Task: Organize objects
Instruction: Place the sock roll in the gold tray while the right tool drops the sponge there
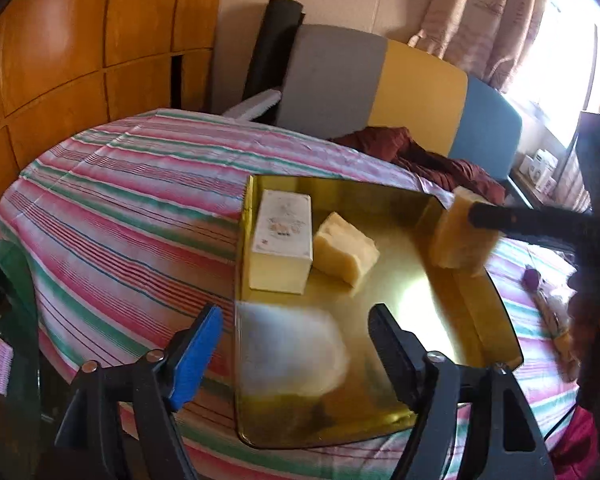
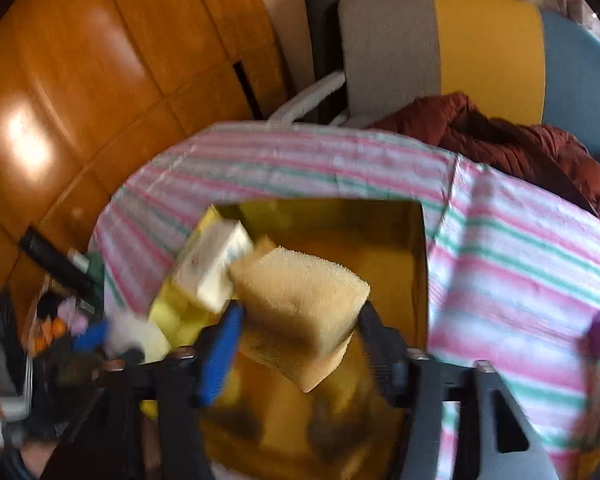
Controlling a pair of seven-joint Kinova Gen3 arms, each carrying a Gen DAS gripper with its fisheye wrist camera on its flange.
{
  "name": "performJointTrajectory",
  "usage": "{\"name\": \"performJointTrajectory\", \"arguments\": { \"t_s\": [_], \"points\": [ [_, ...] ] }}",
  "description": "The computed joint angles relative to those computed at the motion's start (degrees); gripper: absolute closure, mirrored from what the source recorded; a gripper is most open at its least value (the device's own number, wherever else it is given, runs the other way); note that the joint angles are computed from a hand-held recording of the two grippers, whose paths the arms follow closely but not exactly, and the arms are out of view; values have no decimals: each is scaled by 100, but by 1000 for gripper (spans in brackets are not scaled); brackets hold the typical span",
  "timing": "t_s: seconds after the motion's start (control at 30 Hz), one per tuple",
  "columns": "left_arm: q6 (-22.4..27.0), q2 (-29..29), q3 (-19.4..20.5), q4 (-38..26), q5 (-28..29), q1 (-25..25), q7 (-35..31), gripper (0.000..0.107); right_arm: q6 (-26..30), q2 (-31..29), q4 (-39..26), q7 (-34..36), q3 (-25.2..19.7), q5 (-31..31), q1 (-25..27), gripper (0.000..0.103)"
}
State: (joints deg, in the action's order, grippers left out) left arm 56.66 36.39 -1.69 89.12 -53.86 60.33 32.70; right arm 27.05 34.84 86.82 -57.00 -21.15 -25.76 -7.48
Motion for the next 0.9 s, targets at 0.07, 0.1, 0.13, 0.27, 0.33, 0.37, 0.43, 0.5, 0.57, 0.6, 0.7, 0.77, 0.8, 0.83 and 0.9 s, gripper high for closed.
{"name": "performJointTrajectory", "arguments": {
  "t_s": [0.07, 0.1, 0.13, 0.27, 0.33, 0.37, 0.43, 0.5, 0.57, 0.6, 0.7, 0.77, 0.8, 0.83, 0.9],
  "points": [
    [161, 25, 16, -55, 29, 30, -87, 23, -244, -33, -7, -319, 271, 117, -276, 12],
    [218, 28, 20, -60, 39, 49, -100, 23, -285, -39, -6, -404, 296, 150, -303, 12],
    [237, 28, 26, -60, 40, 58, -94, 23, -237, -17, -24, -404, 215, 148, -227, 12],
    [316, -9, 6, -39, -53, 188, 125, 23, -174, -81, 216, -464, 245, 335, -220, 11],
    [424, 3, 32, -110, -114, 235, 118, 23, -211, -132, 404, -450, 220, 362, -166, 10],
    [498, 19, 51, -170, -117, 246, 86, 23, -295, -171, 516, -458, 217, 377, -172, 8],
    [540, 27, 83, -239, -137, 235, 13, 23, -455, -250, 718, -461, 181, 407, -166, 7],
    [618, 59, 116, -370, -96, 225, -84, 24, -626, -350, 946, -417, 84, 415, -89, 4],
    [638, 87, 128, -458, -51, 224, -145, 24, -843, -445, 1173, -356, -41, 414, 5, 1],
    [636, 97, 128, -491, -37, 231, -161, 24, -928, -488, 1269, -327, -114, 412, 61, 1],
    [735, 165, 133, -665, 31, 274, -324, 24, -1150, -617, 1500, -314, -222, 462, 113, 0],
    [911, 235, 122, -846, 97, 315, -483, 24, -1362, -711, 1685, -323, -312, 502, 161, 0],
    [937, 248, 111, -887, 104, 336, -533, 24, -1439, -751, 1760, -344, -365, 522, 197, 0],
    [994, 272, 101, -954, 126, 354, -585, 24, -1483, -781, 1801, -376, -398, 552, 216, 0],
    [1073, 303, 88, -1047, 170, 375, -689, 24, -1588, -838, 1888, -455, -424, 629, 219, 0]
  ]
}}
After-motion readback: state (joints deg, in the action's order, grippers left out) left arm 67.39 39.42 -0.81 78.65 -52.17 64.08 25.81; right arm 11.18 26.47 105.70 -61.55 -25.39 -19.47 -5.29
